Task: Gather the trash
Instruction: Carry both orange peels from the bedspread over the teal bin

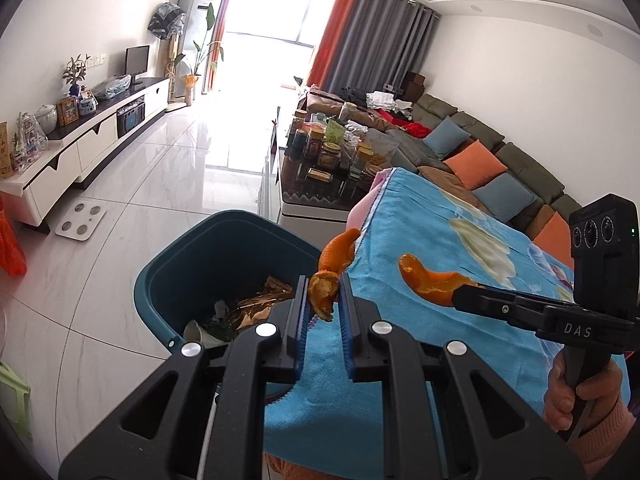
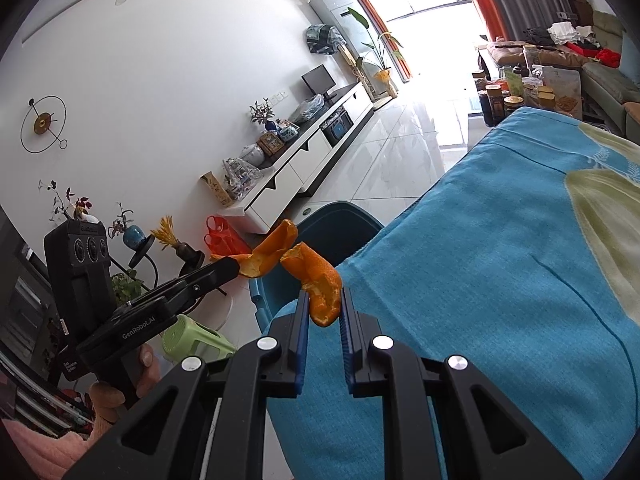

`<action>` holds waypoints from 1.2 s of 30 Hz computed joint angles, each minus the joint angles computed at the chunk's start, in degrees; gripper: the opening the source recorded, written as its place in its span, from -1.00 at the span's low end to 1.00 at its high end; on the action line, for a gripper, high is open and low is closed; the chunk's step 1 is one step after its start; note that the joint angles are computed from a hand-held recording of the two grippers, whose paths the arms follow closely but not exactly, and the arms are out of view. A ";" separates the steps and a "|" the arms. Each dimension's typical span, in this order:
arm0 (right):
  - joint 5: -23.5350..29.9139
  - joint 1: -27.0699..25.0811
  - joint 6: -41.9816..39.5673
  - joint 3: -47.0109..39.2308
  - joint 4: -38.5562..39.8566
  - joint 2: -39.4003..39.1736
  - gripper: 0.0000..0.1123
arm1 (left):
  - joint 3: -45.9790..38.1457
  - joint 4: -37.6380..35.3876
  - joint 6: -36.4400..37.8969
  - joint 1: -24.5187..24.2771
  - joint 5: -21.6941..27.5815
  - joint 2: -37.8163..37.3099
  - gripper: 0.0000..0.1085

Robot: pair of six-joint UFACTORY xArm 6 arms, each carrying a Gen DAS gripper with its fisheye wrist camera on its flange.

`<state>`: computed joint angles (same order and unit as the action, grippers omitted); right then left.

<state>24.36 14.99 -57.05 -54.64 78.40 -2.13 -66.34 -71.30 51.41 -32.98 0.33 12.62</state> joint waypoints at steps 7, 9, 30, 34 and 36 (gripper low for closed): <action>-0.14 0.72 1.54 -2.53 -1.69 2.40 -0.76 | 0.19 5.18 -5.71 0.50 -0.26 0.51 -0.73; 0.44 0.52 1.63 -2.89 -1.59 2.88 -0.76 | 0.14 5.94 -6.64 0.76 -0.26 0.72 -0.73; 1.17 1.48 6.47 -8.08 -6.58 7.84 -0.76 | -0.67 10.92 -12.27 2.10 -0.62 2.72 -0.73; 1.33 1.56 7.26 -8.56 -7.24 8.48 -0.76 | -0.74 13.98 -15.54 2.46 -0.71 3.12 -0.73; 1.44 1.54 7.87 -9.23 -8.08 9.05 -0.76 | -0.79 15.25 -17.08 2.56 -0.82 3.41 -0.73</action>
<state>25.79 16.53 -49.18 -63.87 70.33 6.92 -67.14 -56.05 34.33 -30.42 -0.49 16.03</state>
